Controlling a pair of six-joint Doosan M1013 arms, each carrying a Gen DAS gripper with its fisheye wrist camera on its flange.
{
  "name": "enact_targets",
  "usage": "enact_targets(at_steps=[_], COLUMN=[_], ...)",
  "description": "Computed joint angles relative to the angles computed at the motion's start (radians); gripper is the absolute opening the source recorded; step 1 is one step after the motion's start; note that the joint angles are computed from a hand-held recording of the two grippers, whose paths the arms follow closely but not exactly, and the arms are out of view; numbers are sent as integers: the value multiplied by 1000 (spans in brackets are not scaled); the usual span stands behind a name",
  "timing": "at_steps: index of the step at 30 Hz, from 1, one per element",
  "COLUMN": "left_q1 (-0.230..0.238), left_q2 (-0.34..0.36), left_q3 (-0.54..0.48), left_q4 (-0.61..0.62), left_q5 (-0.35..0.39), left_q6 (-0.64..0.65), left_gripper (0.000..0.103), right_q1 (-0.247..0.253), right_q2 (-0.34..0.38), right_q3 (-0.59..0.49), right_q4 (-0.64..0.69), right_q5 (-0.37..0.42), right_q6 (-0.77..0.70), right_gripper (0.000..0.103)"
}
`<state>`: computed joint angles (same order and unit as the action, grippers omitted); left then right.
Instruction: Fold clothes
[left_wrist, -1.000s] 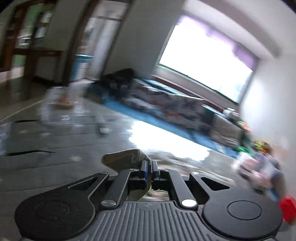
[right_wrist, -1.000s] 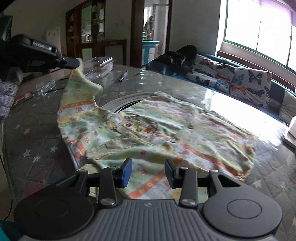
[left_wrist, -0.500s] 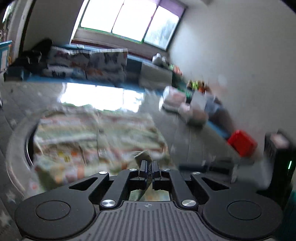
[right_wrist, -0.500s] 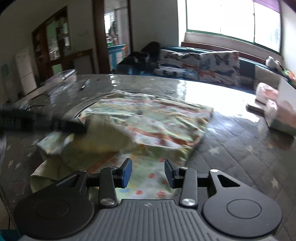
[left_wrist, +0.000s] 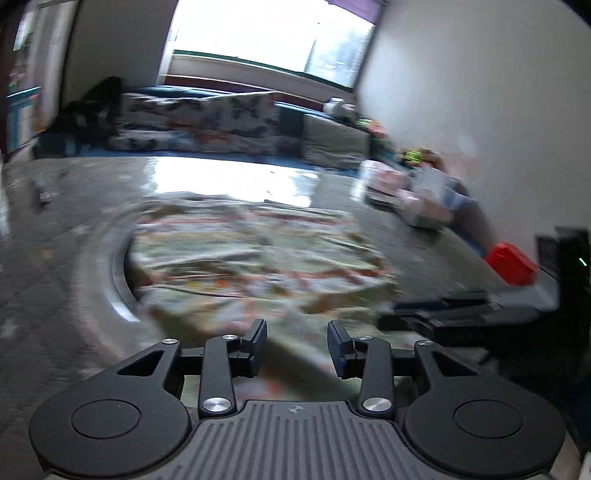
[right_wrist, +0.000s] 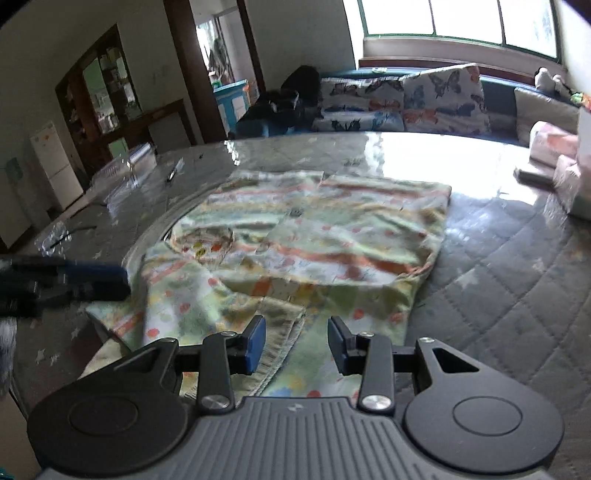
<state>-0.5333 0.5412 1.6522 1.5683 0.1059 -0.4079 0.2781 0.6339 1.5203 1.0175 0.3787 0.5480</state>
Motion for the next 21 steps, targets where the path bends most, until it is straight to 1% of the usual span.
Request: enact_targets(at_steps=[3, 4, 5, 8, 10, 15, 16, 18, 21], left_q1=[8, 11, 13, 19, 22, 28, 29, 31, 32], left_q2=[-3, -4, -4, -1, 3, 11, 13, 16, 15], left_q3=[9, 12, 14, 18, 20, 26, 25, 26, 27], left_q4=[-34, -38, -55, -142, -188, -251, -268, -281, -276], left_q5=[43, 56, 67, 88, 90, 93, 93, 95, 96], left_q6=[24, 27, 43, 127, 170, 233, 249, 262, 268], left_gripper=[39, 39, 39, 39, 39, 39, 39, 39, 39], right_q1=[11, 15, 18, 28, 35, 43, 44, 46, 51], right_q2=[13, 15, 16, 11, 2, -23, -22, -9, 20], right_q3=[-14, -16, -18, -18, -13, 6, 0, -17, -48], right_q4=[-49, -58, -70, -111, -120, 2, -32, -176, -463], right_q5=[-1, -10, -14, -38, -65, -151, -159, -158, -130], right_q6=[41, 45, 52, 67, 56, -74, -37, 120, 402], right_gripper=[37, 33, 23, 9, 7, 7, 7, 7, 8])
